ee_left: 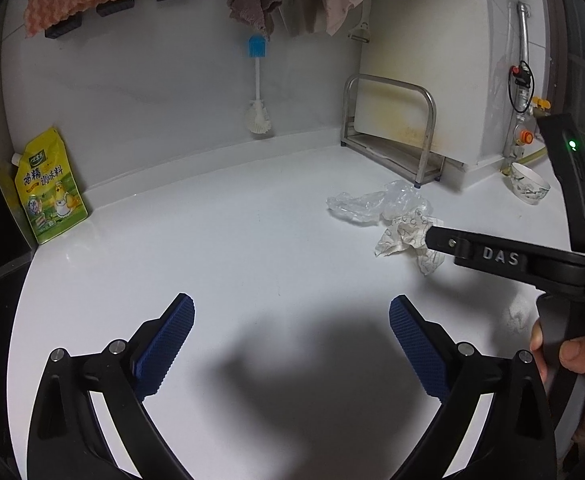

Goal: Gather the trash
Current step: 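Lower the right tool onto the crumpled grid paper and close on it, then grasp the clear plastic bag with the left tool while the right tool lifts the paper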

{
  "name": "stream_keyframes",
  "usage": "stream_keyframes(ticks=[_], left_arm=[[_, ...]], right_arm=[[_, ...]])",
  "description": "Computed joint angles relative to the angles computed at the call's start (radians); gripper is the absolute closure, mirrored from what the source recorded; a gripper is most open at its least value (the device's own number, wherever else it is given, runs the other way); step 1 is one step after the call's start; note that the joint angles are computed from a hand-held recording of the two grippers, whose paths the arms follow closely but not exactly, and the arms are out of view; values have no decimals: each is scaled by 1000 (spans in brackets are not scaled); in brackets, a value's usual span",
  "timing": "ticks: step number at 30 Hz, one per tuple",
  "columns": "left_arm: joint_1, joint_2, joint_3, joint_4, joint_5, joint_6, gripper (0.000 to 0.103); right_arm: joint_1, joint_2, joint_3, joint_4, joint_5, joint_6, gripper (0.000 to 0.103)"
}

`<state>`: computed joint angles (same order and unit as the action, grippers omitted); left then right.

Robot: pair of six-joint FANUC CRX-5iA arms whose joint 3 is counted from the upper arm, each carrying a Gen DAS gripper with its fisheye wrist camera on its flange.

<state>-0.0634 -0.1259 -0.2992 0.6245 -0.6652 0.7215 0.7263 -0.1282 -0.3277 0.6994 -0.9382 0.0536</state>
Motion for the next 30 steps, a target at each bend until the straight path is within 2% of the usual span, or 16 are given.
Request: stream_keyframes(ticks=[9,14,15,18,20,24,30], left_arm=[[4,12,-3,27,-4,-22,7],[2,11,-6,31,-6,-29,7],[3,11,-6,32,-8,-29,7],[1,12,-3,26,-12,-24,7],[1,12,-1,21,-14,-19,7],[-2,13,7,9,-16,-3,7],[-33,20,32,-19,-14,38,7]], right_arm=[[-69,101,104,-111,20,97,28],[-86,121,106,-88,33,90,29],[-87,122,104,-83,34,89,32],[-94,122,105,-110,44,120,63],[-94,117,99,-120,47,126,73],[-86,82,59,-102,64,99,83],[-60,1,-9,-67,62,66,85]])
